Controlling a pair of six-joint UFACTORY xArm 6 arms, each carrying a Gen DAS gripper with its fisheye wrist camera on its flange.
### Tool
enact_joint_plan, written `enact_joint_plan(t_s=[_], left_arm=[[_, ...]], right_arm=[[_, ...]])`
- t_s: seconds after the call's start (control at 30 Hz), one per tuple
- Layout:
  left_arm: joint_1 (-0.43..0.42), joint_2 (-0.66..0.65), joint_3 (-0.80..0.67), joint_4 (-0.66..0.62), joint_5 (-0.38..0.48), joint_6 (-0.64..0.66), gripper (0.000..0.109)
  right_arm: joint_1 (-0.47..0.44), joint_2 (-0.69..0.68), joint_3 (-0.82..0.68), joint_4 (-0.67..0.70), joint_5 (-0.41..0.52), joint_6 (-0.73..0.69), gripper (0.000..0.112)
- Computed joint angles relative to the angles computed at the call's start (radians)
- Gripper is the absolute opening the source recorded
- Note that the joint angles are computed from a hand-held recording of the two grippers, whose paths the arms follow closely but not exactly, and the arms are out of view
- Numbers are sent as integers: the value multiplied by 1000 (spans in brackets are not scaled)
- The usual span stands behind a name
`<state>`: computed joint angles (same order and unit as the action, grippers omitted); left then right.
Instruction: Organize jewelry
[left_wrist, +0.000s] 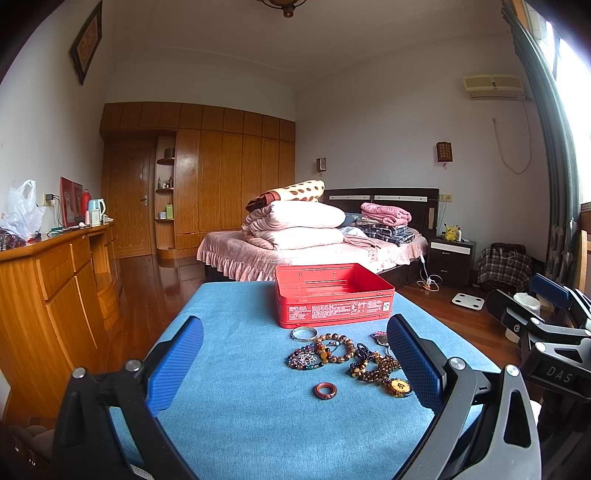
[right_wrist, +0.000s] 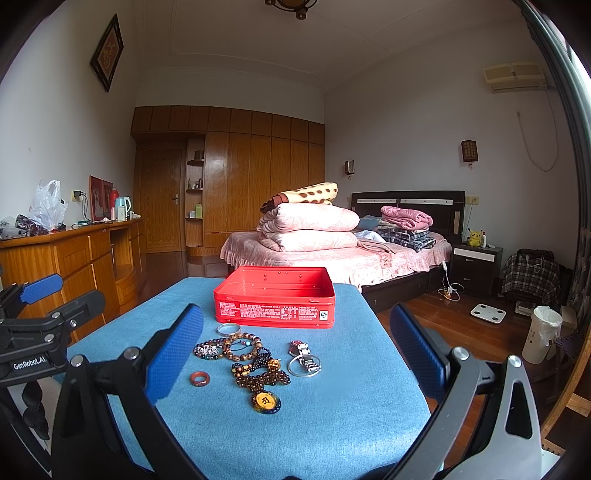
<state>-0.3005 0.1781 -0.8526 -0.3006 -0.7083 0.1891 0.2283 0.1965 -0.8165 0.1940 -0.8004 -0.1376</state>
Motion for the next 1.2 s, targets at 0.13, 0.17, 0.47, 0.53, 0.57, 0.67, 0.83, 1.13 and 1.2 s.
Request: enact_joint_plan(t_s=[0.13,0.17,0.47,0.53,0.57,0.67,0.83,1.13,1.2], left_arm=[[-1,1,0,-2,-1,3,97],[-1,0,0,0,0,2,97],[-1,1,0,0,0,1,97],[0,1,0,0,-1,2,97],[0,1,0,2,-1,0,97],[-1,1,-1,-2,1,3,97],[-1,1,-1,-3,2,4,97],[52,23,-39,26,185,-81,97],[81,41,-54,100,228,-164,97]], right_arm=[[0,1,-1,1,0,-1,98],[0,1,-1,-1,0,0,98],[-1,2,-2,-2,0,1,98],[-2,2,-2,-2,0,0,98],[-2,2,-2,-2,0,1,98],[-2,2,-2,-2,0,1,98],[-5,3,-2,-9,-1,13,98],[5,32,-52,65,116,-57,98],[10,57,-78,82,158,-68,98]])
